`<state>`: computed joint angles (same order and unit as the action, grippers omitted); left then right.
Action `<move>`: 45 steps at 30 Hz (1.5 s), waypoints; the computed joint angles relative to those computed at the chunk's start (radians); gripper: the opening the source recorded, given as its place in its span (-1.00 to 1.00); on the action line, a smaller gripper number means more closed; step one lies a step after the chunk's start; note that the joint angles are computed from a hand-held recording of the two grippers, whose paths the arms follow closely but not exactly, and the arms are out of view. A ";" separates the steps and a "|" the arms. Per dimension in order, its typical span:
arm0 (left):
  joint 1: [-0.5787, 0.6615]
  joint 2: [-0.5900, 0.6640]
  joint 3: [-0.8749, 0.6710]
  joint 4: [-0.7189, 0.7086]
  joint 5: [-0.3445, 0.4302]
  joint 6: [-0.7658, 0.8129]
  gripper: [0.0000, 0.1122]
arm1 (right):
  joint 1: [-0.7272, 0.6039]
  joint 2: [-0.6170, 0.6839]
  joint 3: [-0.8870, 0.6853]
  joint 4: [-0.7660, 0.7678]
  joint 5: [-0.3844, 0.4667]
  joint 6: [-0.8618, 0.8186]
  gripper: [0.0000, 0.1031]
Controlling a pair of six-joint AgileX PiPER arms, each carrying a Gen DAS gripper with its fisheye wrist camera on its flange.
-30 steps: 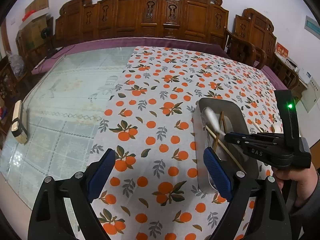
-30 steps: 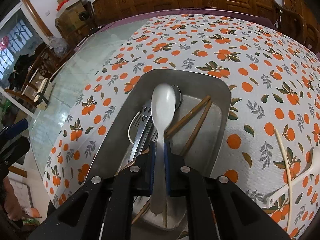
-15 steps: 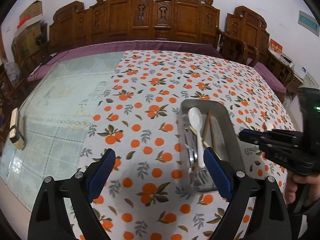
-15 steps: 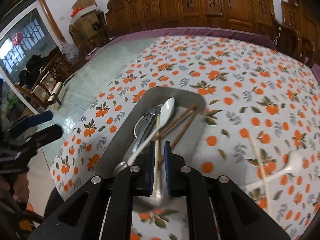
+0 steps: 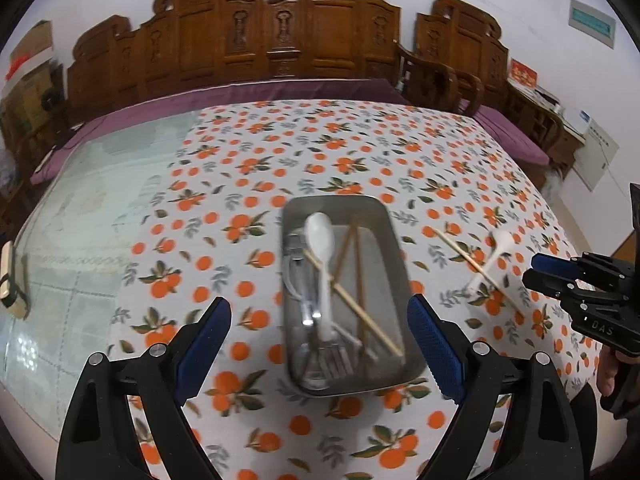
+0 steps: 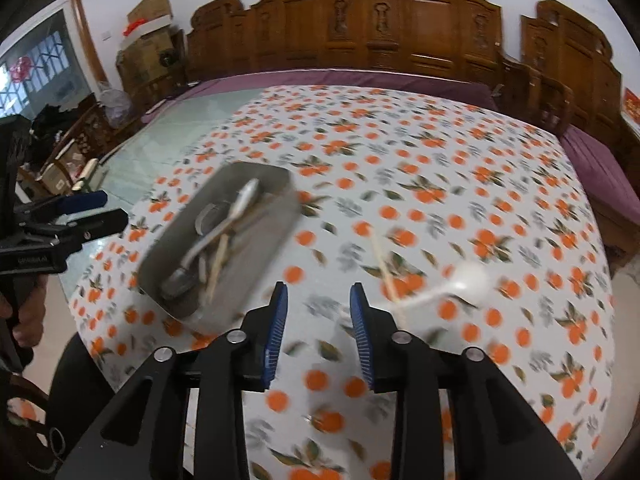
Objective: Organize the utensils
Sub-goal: 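Lower the white plastic spoon into the tray and open the right gripper, then grasp the wooden chopstick on the tablecloth with the right gripper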
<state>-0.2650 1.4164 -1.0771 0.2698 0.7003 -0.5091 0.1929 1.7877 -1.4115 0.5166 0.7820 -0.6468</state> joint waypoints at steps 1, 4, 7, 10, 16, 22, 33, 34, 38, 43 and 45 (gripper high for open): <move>-0.013 0.010 -0.007 0.003 0.000 -0.006 0.53 | -0.016 -0.004 0.010 0.002 0.000 -0.008 -0.29; -0.061 0.047 -0.037 0.011 -0.004 -0.025 0.53 | -0.064 -0.015 0.044 0.000 -0.015 -0.029 -0.11; -0.101 0.087 -0.069 0.022 -0.002 -0.042 0.53 | -0.109 -0.012 0.065 0.020 -0.015 -0.062 -0.10; -0.139 0.134 -0.104 0.031 0.001 -0.058 0.53 | -0.138 0.003 0.070 0.035 -0.007 -0.092 -0.10; -0.179 0.188 -0.143 0.029 0.012 -0.069 0.53 | -0.133 0.086 0.027 0.019 0.015 -0.108 -0.10; -0.201 0.219 -0.157 0.039 0.024 -0.079 0.53 | -0.072 0.198 -0.065 -0.064 0.019 -0.074 -0.32; -0.215 0.262 -0.197 0.043 0.046 -0.084 0.53 | -0.012 0.317 -0.201 -0.201 0.021 -0.027 -0.85; -0.217 0.267 -0.202 0.045 0.048 -0.086 0.53 | -0.015 0.318 -0.202 -0.197 0.024 -0.036 -0.88; -0.221 0.291 -0.228 0.039 0.053 -0.082 0.53 | -0.045 0.303 -0.181 -0.134 0.037 -0.092 -0.89; -0.238 0.345 -0.283 0.034 0.061 -0.072 0.53 | -0.113 0.235 -0.119 -0.020 0.040 -0.178 -0.89; -0.245 0.374 -0.314 0.032 0.063 -0.065 0.53 | -0.149 0.205 -0.092 0.008 0.035 -0.207 -0.89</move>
<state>-0.5104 1.7902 -1.3916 0.3017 0.7632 -0.5736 0.0434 1.9924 -1.5032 0.5248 0.8172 -0.8534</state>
